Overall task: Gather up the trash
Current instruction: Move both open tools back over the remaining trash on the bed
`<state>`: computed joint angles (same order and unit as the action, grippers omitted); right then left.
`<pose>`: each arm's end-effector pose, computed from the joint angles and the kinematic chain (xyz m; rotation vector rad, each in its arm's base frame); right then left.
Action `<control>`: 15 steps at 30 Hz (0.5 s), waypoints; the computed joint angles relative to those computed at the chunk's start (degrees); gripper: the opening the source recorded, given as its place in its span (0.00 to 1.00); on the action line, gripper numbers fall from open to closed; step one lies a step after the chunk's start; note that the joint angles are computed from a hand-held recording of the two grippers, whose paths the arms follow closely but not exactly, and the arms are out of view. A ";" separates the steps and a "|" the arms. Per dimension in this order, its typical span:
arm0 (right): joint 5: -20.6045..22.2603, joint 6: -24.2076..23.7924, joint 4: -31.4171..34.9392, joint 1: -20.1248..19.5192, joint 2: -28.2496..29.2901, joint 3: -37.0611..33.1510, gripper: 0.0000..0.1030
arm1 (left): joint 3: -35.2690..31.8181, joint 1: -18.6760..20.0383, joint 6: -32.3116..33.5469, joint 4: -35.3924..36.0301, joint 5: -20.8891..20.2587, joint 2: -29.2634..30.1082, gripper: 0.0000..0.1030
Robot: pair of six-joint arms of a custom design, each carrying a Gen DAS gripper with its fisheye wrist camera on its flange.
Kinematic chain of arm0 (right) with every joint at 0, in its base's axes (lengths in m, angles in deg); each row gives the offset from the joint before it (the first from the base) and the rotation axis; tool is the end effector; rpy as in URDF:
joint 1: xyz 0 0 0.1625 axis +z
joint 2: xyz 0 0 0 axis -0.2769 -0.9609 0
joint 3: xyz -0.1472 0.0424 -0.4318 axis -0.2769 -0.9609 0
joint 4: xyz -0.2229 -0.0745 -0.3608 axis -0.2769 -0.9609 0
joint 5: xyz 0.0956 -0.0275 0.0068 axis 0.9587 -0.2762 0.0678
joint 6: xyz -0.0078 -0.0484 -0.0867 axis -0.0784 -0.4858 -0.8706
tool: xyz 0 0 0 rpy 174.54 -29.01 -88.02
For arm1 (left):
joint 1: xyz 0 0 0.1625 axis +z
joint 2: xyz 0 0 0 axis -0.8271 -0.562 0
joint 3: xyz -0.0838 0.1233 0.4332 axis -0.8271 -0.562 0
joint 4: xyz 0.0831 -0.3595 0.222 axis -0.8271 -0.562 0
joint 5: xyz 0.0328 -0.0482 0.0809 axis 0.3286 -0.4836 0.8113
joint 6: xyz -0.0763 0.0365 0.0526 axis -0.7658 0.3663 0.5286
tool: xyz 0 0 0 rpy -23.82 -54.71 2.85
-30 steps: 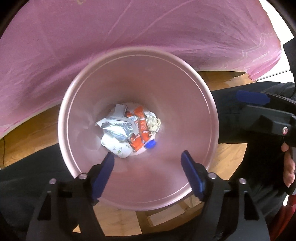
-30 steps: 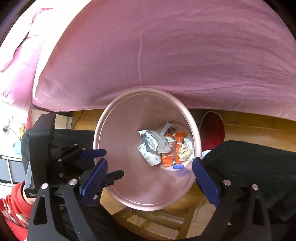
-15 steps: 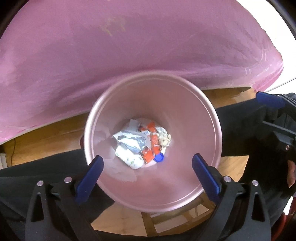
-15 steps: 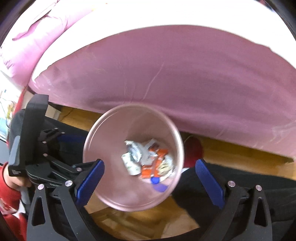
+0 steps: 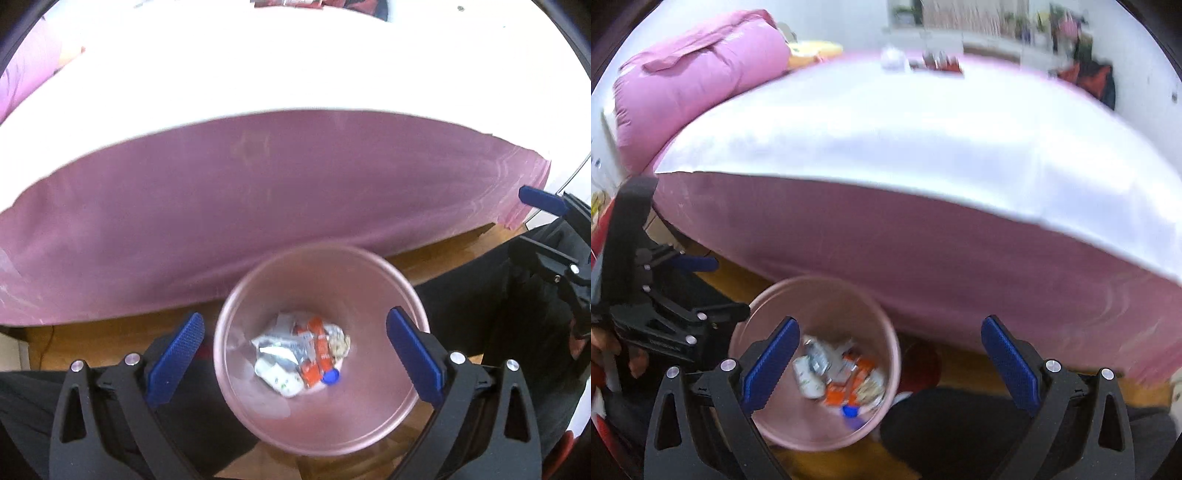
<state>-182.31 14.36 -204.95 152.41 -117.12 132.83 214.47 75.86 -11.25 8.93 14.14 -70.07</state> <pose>0.4252 -0.2937 0.0207 1.0746 -2.4074 0.3878 -0.0315 -0.2208 0.3558 0.2477 2.3917 -0.5923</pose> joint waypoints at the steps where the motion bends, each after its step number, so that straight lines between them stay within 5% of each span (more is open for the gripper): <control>1: -0.42 -1.77 -1.93 0.23 0.10 0.29 0.96 | -0.46 -0.25 0.02 0.05 0.24 0.47 0.95; 10: -3.04 -6.80 -7.83 1.36 -1.18 -2.19 0.96 | -6.81 -4.38 -1.62 -0.16 6.42 4.05 0.95; 15: -2.41 -9.99 -6.13 1.09 -2.03 -6.19 0.96 | -8.85 -1.09 3.57 -6.78 10.54 6.41 0.95</control>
